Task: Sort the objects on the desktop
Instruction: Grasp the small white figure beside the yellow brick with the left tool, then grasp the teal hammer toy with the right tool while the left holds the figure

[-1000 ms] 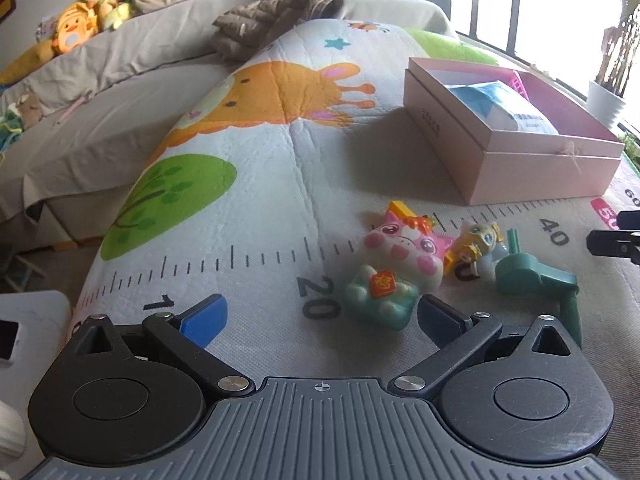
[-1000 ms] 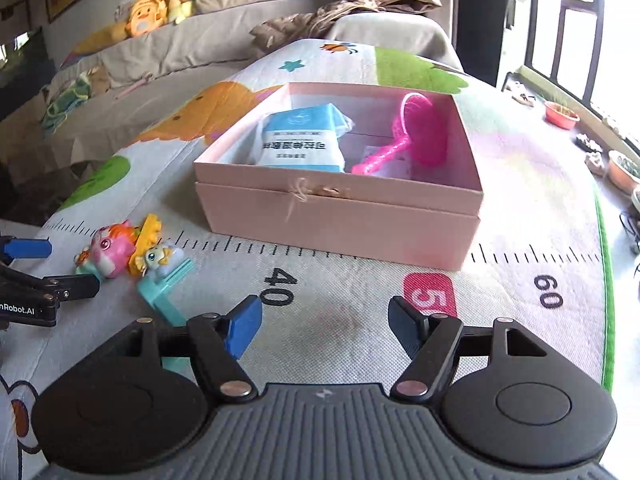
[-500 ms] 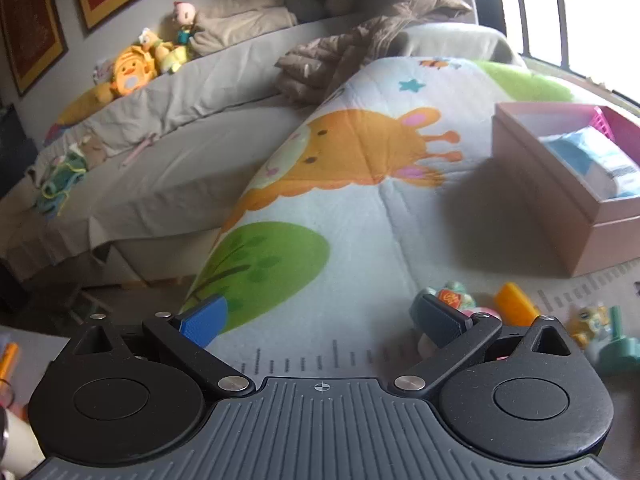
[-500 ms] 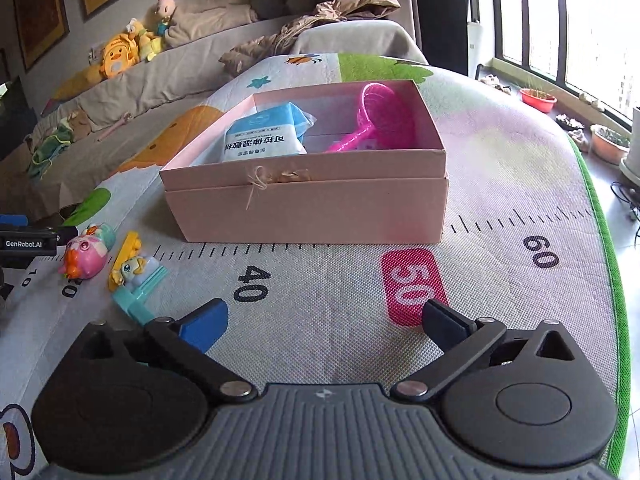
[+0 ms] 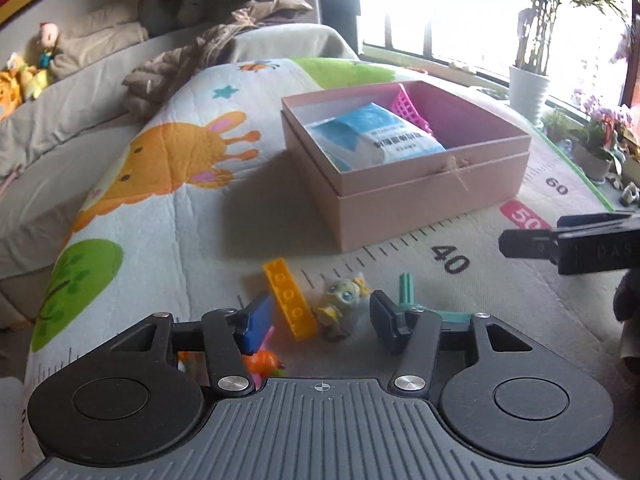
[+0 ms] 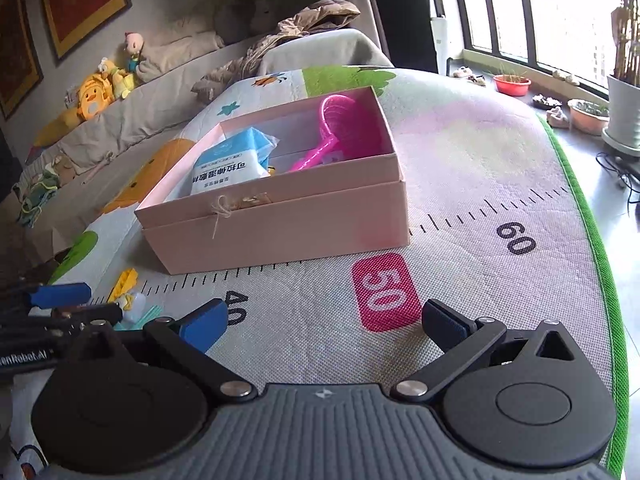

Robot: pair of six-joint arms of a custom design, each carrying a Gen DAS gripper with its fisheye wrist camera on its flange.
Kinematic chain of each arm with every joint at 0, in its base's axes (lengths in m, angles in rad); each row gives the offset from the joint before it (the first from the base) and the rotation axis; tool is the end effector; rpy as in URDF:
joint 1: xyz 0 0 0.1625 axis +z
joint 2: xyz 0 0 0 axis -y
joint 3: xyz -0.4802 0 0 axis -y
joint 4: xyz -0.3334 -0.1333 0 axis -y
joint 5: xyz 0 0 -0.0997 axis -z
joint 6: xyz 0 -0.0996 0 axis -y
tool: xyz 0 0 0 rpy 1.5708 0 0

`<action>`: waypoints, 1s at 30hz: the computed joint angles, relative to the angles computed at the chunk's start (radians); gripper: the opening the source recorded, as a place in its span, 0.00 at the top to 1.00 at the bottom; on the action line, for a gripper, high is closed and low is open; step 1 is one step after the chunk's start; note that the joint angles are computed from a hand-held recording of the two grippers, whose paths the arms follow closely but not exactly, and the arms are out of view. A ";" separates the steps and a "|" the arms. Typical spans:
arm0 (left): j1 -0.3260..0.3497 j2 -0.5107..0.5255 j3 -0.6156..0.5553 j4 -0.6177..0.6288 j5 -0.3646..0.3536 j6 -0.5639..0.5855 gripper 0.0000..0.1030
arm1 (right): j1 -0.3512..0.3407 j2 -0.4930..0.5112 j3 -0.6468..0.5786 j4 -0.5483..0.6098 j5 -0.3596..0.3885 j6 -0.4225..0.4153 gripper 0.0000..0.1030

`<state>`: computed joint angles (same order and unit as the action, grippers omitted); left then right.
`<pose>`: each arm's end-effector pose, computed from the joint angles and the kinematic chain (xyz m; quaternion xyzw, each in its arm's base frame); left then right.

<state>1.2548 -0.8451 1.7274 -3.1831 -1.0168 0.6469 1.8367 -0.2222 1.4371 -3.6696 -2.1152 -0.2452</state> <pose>-0.0290 -0.6863 0.2676 0.3296 0.8416 -0.2966 0.3085 0.2664 -0.6671 -0.0211 0.1088 -0.8714 0.4145 0.2387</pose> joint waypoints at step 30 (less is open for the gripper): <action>0.022 -0.139 0.164 0.091 -0.062 -0.057 0.57 | 0.032 -0.055 0.099 0.129 0.120 -0.143 0.20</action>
<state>1.2769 -0.9842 1.8914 -3.0917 -1.0793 0.5901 1.8685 -0.2776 1.5361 -3.5408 -1.9948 -0.3884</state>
